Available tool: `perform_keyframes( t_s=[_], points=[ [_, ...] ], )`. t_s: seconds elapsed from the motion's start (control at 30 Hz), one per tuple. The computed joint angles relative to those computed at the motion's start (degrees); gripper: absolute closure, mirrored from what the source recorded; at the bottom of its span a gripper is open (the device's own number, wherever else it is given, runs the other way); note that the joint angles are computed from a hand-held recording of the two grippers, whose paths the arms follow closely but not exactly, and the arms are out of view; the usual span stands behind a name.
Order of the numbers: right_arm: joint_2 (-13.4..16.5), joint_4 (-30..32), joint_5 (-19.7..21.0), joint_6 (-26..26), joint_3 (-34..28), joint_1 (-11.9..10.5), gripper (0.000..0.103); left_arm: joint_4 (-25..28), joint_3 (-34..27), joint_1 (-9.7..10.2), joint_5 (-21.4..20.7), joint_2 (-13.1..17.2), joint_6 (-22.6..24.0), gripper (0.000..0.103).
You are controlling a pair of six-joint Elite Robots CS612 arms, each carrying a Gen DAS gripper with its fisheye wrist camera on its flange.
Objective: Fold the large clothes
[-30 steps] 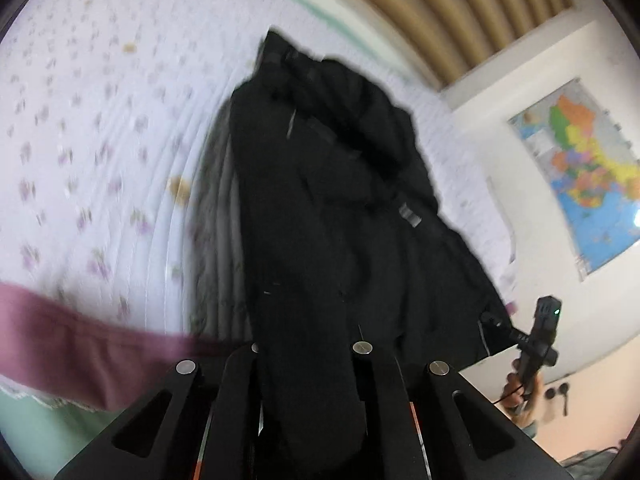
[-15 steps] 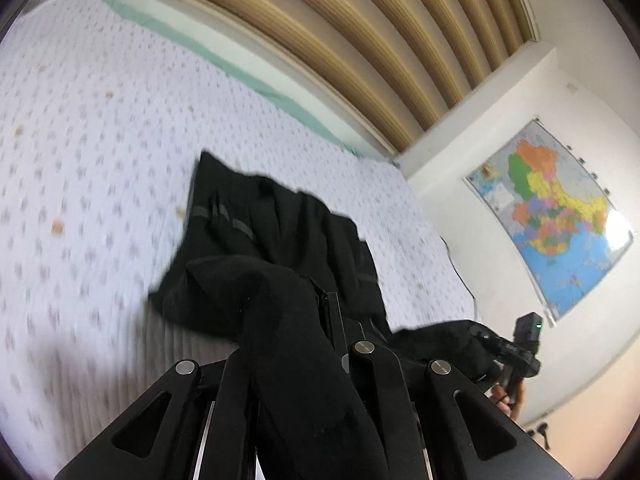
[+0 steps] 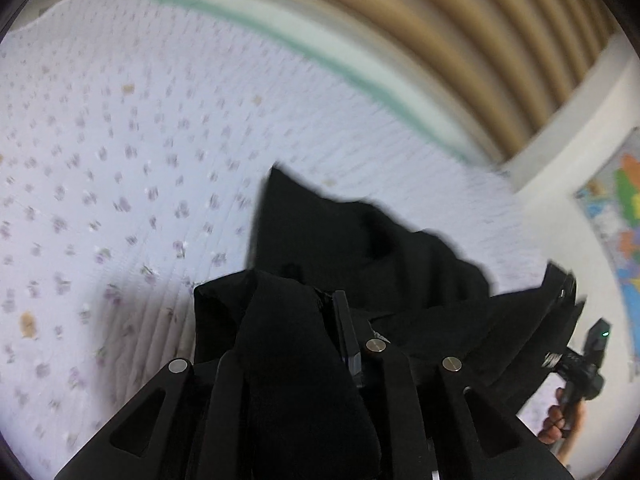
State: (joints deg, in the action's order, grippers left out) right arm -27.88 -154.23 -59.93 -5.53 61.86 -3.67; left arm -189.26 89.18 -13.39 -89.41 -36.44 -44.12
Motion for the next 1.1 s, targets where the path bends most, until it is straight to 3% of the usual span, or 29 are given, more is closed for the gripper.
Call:
perform_keyframes(
  t_s=[0.1, 0.2, 0.37, 0.5, 0.6, 0.67, 0.7, 0.77, 0.83, 0.9, 1.0, 1.1],
  points=[
    [4.34, 4.7, -5.21, -1.8, -5.91, 1.73, 0.083, 2.75, -4.71, 0.99, -2.99, 4.35, -1.75, 0.078],
    [6.89, 2.77, -7.05, -1.48, -7.67, 2.57, 0.082, 0.69, -5.92, 1.42, -4.23, 6.37, -2.72, 0.078],
    [6.33, 0.67, -6.93, -2.62, -6.39, 2.56, 0.079, -1.21, -4.72, 1.29, -3.84, 5.74, 0.88, 0.078],
    [3.78, 2.18, -1.33, -4.09, -3.73, 0.95, 0.07, -2.03, -1.13, 0.14, -2.02, 2.26, 9.88, 0.075],
    [1.37, 2.2, 7.46, -6.39, -0.56, -1.34, 0.045, -3.4, 2.67, 0.15, -3.83, -1.12, 15.49, 0.063],
    [-0.28, 0.54, 12.38, -7.24, 2.09, -3.1, 0.018, -4.55, 4.93, 1.35, -9.98, -3.11, 16.51, 0.055],
    [-0.77, -0.08, 14.67, -7.32, 3.0, -3.86, 0.014, -6.19, 5.48, 1.84, -12.31, -3.3, 16.32, 0.052],
    [-1.89, -1.69, 19.76, -7.32, 5.25, -5.56, 0.011, -12.91, 6.87, 3.43, -20.11, -3.21, 14.15, 0.037],
    [-2.52, -4.34, 18.25, -6.84, 6.37, -5.85, 0.011, -19.37, 7.12, 4.05, -24.31, -2.44, 11.12, 0.023],
    [-2.65, -5.79, 14.06, -7.31, 6.44, -5.28, 0.011, -23.76, 8.5, 3.59, -20.49, -2.83, 10.07, 0.02],
    [-1.71, -5.47, 10.81, -8.86, 4.77, -4.17, 0.011, -20.32, 8.65, 2.73, -14.91, -3.65, 12.31, 0.02],
    [0.13, -5.24, 7.36, -11.64, 1.8, -2.8, 0.011, -11.94, 6.74, 1.85, -6.63, -3.54, 13.71, 0.02]
  ],
)
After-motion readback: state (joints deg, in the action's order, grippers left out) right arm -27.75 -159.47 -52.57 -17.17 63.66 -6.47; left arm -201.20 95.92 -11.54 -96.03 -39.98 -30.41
